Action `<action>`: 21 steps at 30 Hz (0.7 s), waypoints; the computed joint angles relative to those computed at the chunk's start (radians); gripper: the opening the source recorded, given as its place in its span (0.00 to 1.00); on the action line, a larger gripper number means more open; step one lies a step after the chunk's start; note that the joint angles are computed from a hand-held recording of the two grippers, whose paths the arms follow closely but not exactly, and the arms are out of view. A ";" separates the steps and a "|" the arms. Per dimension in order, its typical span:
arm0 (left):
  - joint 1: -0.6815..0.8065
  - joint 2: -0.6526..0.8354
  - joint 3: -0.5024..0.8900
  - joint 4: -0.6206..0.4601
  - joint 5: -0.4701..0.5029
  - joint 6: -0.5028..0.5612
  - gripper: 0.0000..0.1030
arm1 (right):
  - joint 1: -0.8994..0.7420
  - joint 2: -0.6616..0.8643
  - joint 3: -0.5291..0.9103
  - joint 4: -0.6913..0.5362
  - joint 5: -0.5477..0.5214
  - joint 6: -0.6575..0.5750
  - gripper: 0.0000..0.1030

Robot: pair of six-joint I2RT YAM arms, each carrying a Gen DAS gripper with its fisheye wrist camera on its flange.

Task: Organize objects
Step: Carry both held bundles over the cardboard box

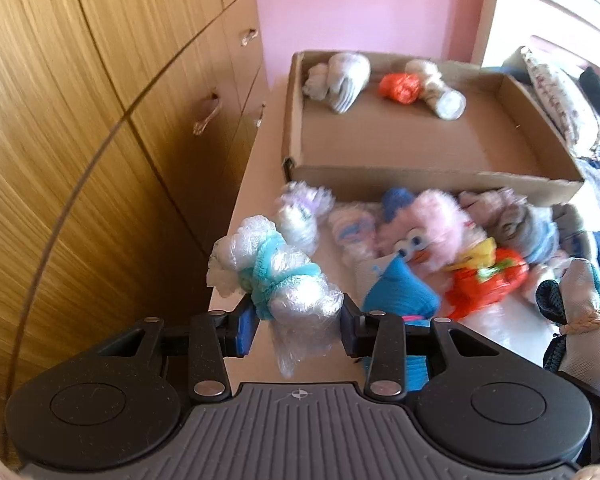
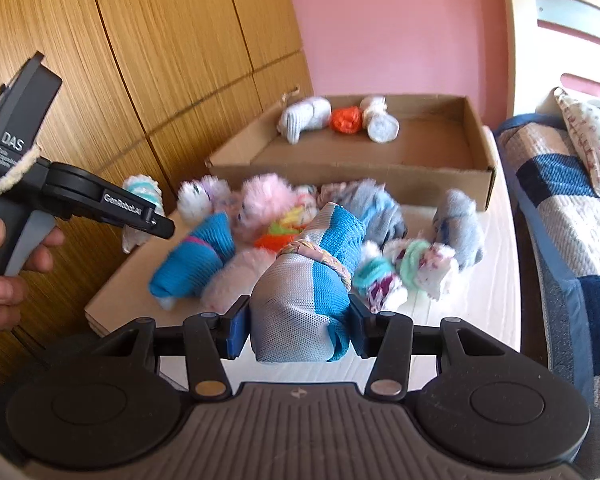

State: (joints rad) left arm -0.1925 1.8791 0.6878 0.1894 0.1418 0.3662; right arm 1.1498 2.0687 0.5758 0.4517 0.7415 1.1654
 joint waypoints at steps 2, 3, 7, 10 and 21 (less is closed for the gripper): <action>-0.011 -0.048 -0.011 -0.028 0.011 0.002 0.47 | 0.017 -0.050 -0.017 -0.037 0.025 0.017 0.44; -0.017 -0.071 -0.017 -0.040 0.017 0.001 0.47 | 0.022 -0.074 -0.025 -0.054 0.037 0.020 0.44; -0.063 -0.134 -0.009 -0.082 0.012 -0.007 0.47 | 0.001 -0.209 -0.083 -0.103 0.070 -0.008 0.44; -0.102 -0.157 0.016 -0.108 0.014 -0.026 0.47 | -0.032 -0.332 -0.124 -0.163 0.091 -0.056 0.44; -0.272 -0.066 0.263 -0.223 -0.018 -0.125 0.47 | -0.316 -0.605 -0.213 -0.167 -0.002 -0.409 0.44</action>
State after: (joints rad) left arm -0.4649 1.8135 0.9508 -0.0332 0.1239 0.2408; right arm 0.8334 1.4637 0.3626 0.2848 0.7398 0.7566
